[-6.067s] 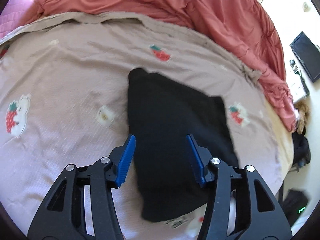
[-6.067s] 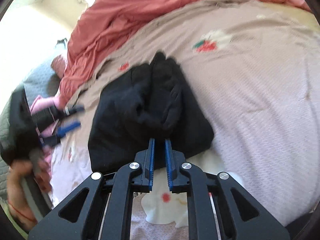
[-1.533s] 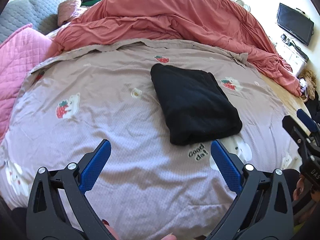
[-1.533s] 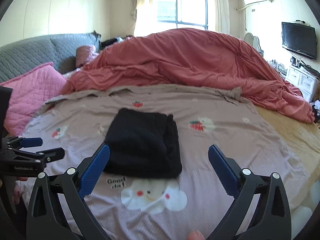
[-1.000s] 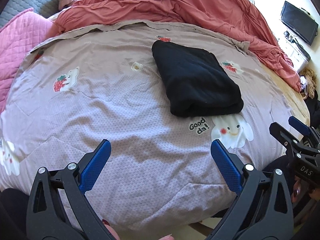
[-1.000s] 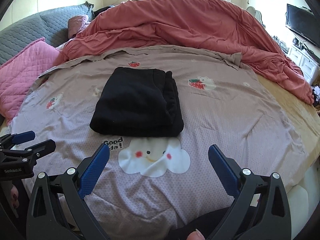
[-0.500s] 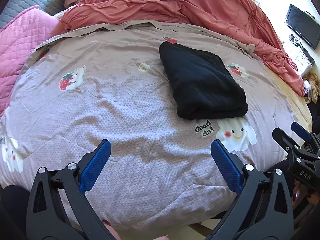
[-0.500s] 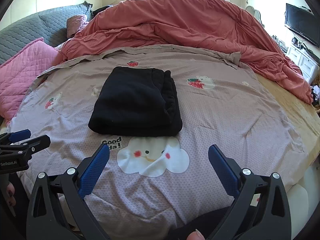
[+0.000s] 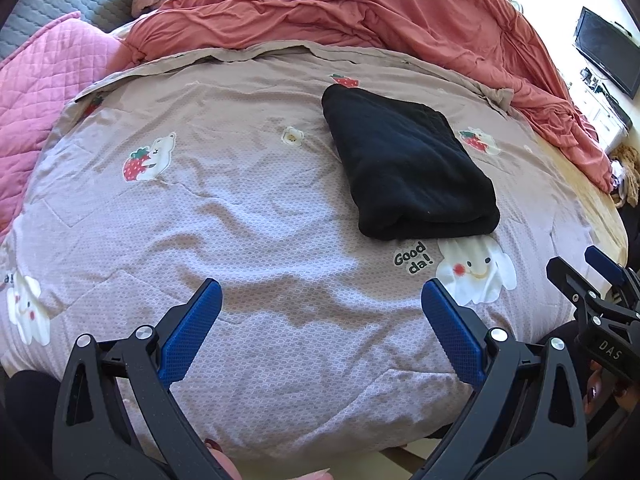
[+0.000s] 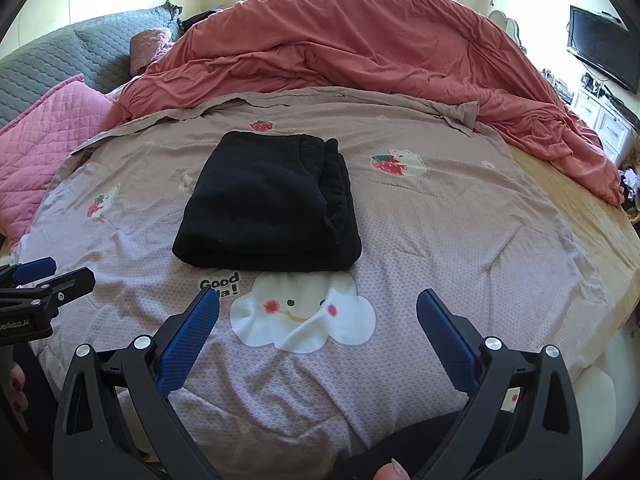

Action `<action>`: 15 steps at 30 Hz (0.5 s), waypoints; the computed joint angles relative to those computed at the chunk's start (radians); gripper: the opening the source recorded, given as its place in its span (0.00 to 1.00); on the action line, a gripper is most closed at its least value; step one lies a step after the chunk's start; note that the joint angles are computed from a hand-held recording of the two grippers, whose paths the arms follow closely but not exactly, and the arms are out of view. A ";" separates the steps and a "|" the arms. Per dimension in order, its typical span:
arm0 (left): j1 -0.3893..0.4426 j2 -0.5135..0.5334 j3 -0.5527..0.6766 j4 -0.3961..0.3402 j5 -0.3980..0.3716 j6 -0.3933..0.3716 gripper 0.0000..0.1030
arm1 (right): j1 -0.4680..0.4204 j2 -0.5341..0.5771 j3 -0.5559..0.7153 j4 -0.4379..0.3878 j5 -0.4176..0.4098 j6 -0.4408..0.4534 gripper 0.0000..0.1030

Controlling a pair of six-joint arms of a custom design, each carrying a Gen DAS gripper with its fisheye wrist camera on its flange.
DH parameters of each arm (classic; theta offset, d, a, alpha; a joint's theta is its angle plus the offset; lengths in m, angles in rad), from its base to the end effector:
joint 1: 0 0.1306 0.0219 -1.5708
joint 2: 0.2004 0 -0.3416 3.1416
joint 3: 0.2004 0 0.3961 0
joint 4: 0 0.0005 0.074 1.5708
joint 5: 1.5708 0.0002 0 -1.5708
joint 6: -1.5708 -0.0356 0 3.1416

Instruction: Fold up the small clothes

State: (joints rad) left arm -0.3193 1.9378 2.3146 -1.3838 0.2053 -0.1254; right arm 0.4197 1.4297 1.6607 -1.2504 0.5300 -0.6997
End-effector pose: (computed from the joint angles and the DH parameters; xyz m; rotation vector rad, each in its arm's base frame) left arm 0.5974 -0.2057 0.4723 0.6441 2.4998 -0.3369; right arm 0.4481 0.1797 0.4730 0.5170 2.3489 -0.1913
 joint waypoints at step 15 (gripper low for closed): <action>0.000 0.002 0.007 -0.008 -0.007 0.011 0.91 | -0.004 -0.003 -0.005 -0.007 0.000 -0.005 0.96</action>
State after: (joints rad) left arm -0.3194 1.9398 2.3219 -1.3913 0.1981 -0.1145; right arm 0.4159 1.4264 1.6561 -1.2578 0.5300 -0.7050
